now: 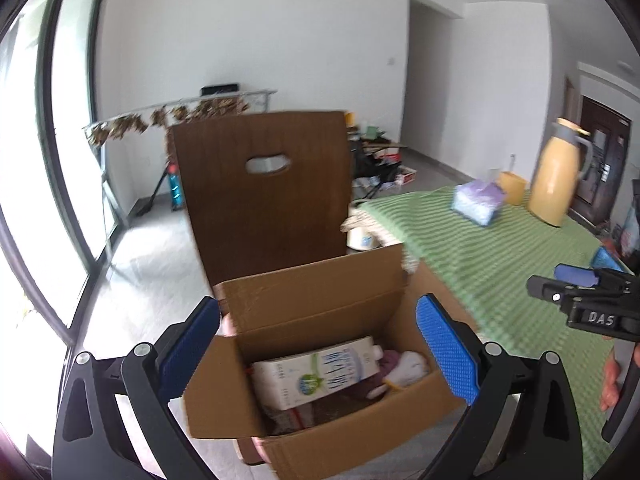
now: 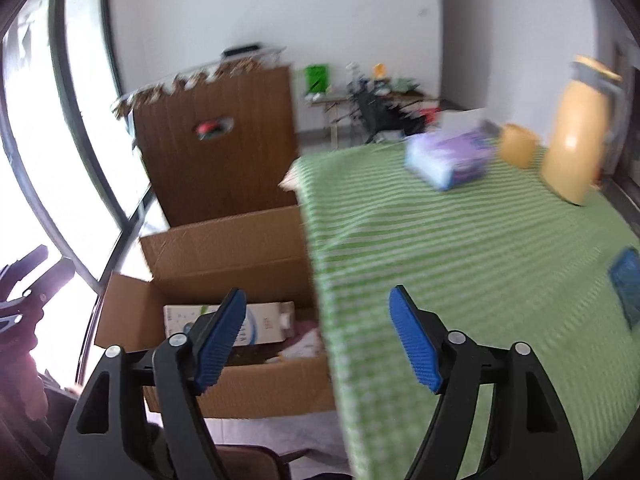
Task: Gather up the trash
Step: 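Open both tools over the box, dropping carton and knit glove inside, then grasp the yellow snack bag with the left tool while the right tool grasps a clear glove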
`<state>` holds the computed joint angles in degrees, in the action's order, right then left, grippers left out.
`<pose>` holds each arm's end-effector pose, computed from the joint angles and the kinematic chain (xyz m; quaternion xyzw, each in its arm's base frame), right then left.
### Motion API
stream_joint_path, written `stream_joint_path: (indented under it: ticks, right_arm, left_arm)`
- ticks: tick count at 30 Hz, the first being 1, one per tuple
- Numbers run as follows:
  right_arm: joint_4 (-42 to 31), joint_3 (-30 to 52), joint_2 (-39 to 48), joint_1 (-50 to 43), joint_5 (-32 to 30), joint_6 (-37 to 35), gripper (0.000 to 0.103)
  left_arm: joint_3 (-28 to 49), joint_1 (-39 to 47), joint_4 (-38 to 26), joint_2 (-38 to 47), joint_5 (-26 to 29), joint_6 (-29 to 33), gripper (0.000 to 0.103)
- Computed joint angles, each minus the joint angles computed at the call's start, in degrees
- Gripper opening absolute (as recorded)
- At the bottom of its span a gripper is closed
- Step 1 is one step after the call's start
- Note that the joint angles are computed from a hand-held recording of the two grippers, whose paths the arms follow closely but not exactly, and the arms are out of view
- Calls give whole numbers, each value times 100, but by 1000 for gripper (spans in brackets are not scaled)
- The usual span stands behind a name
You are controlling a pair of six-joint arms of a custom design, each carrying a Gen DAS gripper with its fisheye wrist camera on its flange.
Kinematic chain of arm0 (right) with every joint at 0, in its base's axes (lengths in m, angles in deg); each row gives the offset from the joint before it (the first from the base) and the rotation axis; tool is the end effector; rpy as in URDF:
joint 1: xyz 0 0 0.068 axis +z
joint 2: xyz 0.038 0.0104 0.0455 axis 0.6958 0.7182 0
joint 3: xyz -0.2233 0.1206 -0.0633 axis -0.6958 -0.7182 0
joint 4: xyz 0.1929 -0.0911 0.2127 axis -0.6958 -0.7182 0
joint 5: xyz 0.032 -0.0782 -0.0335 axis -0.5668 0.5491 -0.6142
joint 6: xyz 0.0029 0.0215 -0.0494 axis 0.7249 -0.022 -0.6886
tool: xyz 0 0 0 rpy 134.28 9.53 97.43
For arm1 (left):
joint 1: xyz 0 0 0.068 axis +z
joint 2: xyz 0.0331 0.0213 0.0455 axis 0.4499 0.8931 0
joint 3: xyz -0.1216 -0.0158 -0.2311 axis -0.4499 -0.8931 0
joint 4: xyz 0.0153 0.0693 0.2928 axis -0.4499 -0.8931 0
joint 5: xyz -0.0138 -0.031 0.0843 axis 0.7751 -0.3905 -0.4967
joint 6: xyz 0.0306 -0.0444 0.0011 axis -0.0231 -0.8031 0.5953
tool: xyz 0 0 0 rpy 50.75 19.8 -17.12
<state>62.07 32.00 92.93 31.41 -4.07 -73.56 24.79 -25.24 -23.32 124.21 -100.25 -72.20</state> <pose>0.3152 -0.0508 0.2070 -0.2220 0.8805 0.1391 0.3951 0.1590 -0.1568 0.2123 -0.1596 0.8591 0.0735 0.4807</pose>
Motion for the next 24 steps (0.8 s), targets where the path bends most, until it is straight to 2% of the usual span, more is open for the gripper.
stream_joint_path:
  ticks: [6,9,15,19,24]
  right_arm:
    - [60,-170,-438,-2162,-728,-576,72]
    - [-186,260,-6,-3348,-1096,-860,74]
    - [-221,1203,1149,-5069,-1369,-1116,77]
    - [-263,1921,1942,-5706,-1388,-1083,78]
    - [-642,3130,3017,-6214,-1349,-994,79]
  left_arm:
    - [1200,-676,892,1661,145,491,96]
    - [1964,-875,1385,2600,447,908,96]
    - [3743,-1352,2080,4448,717,1583,96]
    - [5169,-1553,2076,5616,1191,1967,96]
    - [7551,-1806,1616,7316,1549,2529,96]
